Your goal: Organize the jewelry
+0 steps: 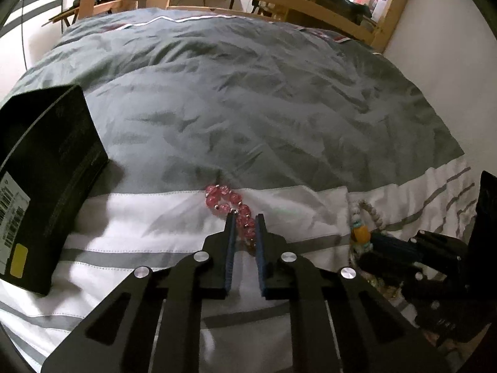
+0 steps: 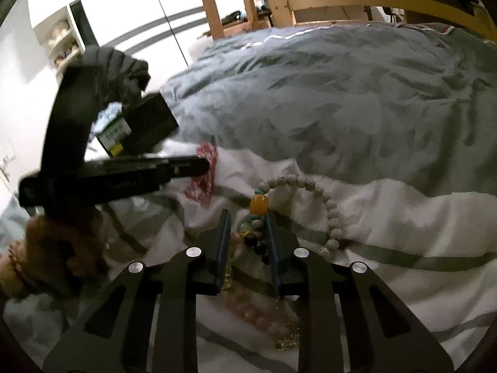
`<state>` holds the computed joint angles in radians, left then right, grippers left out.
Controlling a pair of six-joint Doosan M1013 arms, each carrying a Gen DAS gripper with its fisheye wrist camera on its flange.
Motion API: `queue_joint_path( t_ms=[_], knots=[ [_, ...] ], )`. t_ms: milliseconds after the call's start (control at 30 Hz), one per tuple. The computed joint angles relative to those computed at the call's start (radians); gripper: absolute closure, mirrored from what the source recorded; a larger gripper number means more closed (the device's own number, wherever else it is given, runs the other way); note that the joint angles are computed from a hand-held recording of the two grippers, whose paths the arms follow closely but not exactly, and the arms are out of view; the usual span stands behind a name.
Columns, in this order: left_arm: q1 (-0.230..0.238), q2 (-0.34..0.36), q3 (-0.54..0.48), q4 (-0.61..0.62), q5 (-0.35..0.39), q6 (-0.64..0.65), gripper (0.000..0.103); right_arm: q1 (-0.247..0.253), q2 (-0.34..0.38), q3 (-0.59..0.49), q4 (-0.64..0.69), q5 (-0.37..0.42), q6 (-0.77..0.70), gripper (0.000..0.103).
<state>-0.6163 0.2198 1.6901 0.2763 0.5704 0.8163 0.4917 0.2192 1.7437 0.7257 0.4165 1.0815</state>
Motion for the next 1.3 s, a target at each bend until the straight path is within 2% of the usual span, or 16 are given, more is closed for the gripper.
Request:
queue_joint_path(
  t_ms=[133,233,333,400,533,567,600,633,667,733,833,933,1000,1067,1167,1300],
  knots=[
    [-0.029,-0.010,0.003,0.177,0.008,-0.119,0.093,0.008,-0.011,0.008,-0.050,-0.058,0.035,0.080],
    [-0.034,-0.019,0.008,0.222,-0.008,-0.156,0.093,0.006,-0.018,0.017,-0.001,-0.086,-0.002,0.080],
    [-0.025,-0.014,0.001,0.163,-0.003,-0.111,0.093,-0.003,-0.029,0.031,0.095,-0.119,-0.059,0.091],
    [-0.010,0.003,-0.013,0.047,0.027,-0.024,0.093,-0.015,-0.030,0.033,0.155,-0.112,-0.087,0.091],
    [0.005,0.017,-0.015,-0.022,0.036,0.005,0.091,-0.017,-0.017,0.021,0.032,-0.091,0.048,0.090],
    [0.011,0.016,-0.010,-0.056,0.019,0.030,0.079,-0.014,-0.011,0.014,-0.009,-0.079,0.090,0.088],
    [0.025,0.011,0.003,-0.142,-0.027,0.095,0.070,-0.009,-0.003,0.004,-0.087,-0.060,0.162,0.084],
    [0.030,0.005,0.017,-0.188,-0.066,0.127,0.044,-0.007,0.001,0.000,-0.117,-0.052,0.187,0.062],
    [0.029,0.000,0.027,-0.182,-0.086,0.109,0.030,-0.002,0.002,0.001,-0.121,-0.057,0.184,0.034],
    [0.016,-0.005,0.028,-0.075,-0.080,0.014,0.030,0.010,0.000,0.006,-0.191,-0.082,0.237,0.015],
    [-0.001,-0.008,0.026,0.047,-0.067,-0.078,0.030,0.018,0.011,-0.007,-0.303,-0.051,0.327,0.019],
    [0.005,0.013,0.007,-0.035,-0.024,0.001,0.030,0.035,0.030,-0.034,-0.492,0.014,0.475,0.037],
    [0.008,0.017,0.006,-0.045,-0.027,0.022,0.032,0.035,0.029,-0.035,-0.514,0.020,0.498,0.051],
    [0.018,0.011,0.011,-0.114,-0.050,0.083,0.066,0.027,0.023,-0.027,-0.463,0.006,0.466,0.070],
    [0.022,0.002,0.020,-0.127,-0.066,0.088,0.083,0.011,0.014,-0.014,-0.322,-0.010,0.356,0.080],
    [0.010,-0.013,0.032,-0.053,-0.104,0.041,0.089,0.008,0.003,-0.003,-0.257,-0.031,0.307,0.081]
  ],
)
